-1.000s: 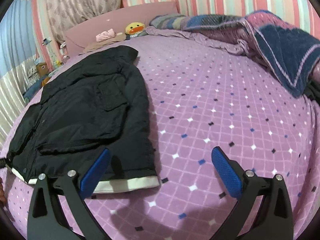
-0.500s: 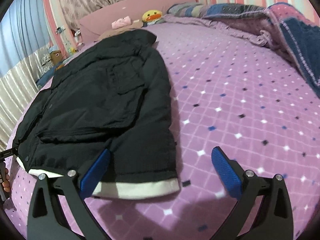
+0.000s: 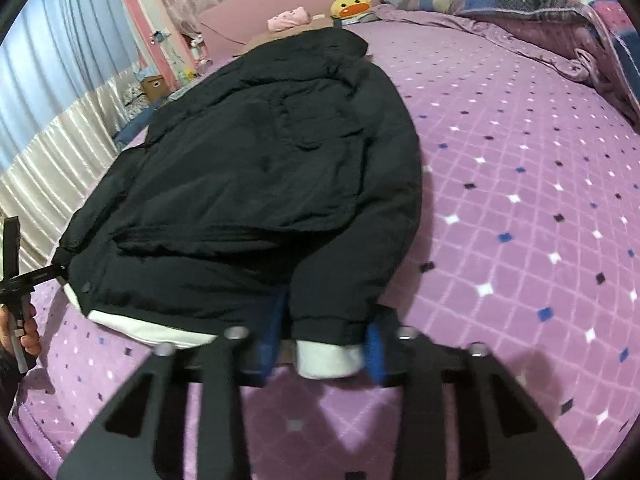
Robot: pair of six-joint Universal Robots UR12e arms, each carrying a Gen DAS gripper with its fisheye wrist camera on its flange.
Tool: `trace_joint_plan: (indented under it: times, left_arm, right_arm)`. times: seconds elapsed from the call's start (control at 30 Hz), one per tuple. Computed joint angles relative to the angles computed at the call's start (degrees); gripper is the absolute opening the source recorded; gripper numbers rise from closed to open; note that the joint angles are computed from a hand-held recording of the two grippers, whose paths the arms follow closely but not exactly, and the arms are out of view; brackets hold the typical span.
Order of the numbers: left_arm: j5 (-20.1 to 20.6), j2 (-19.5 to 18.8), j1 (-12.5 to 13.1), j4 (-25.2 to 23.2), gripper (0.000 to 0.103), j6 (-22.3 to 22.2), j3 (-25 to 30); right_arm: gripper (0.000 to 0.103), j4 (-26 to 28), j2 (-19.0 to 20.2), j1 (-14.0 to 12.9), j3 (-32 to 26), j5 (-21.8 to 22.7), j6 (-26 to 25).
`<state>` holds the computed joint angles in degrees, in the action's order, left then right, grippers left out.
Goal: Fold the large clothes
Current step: 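Close both grippers together on the jacket hem beside the white lining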
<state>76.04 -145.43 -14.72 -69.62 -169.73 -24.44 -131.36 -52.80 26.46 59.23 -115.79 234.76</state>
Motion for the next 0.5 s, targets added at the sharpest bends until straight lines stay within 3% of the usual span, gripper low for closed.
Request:
trace_joint_plan:
  times: [0.23, 0.37, 0.5]
  left_arm:
    - [-0.75, 4.89, 0.22, 8.21, 0.014, -6.79, -9.46]
    - [-0.44, 8.67, 0.23, 14.12, 0.014, -10.84, -16.34]
    - [-0.87, 11.21, 0.56, 16.34, 0.014, -10.54, -20.17]
  right_arm:
    - [0.019, -3.15, -1.26, 0.22, 1.99, -0.36, 1.34]
    - [0.019, -8.15, -2.68, -0.03, 5.21, 1.74, 4.35]
    - [0.018, -8.69, -3.24, 0.26, 5.64, 0.92, 4.95]
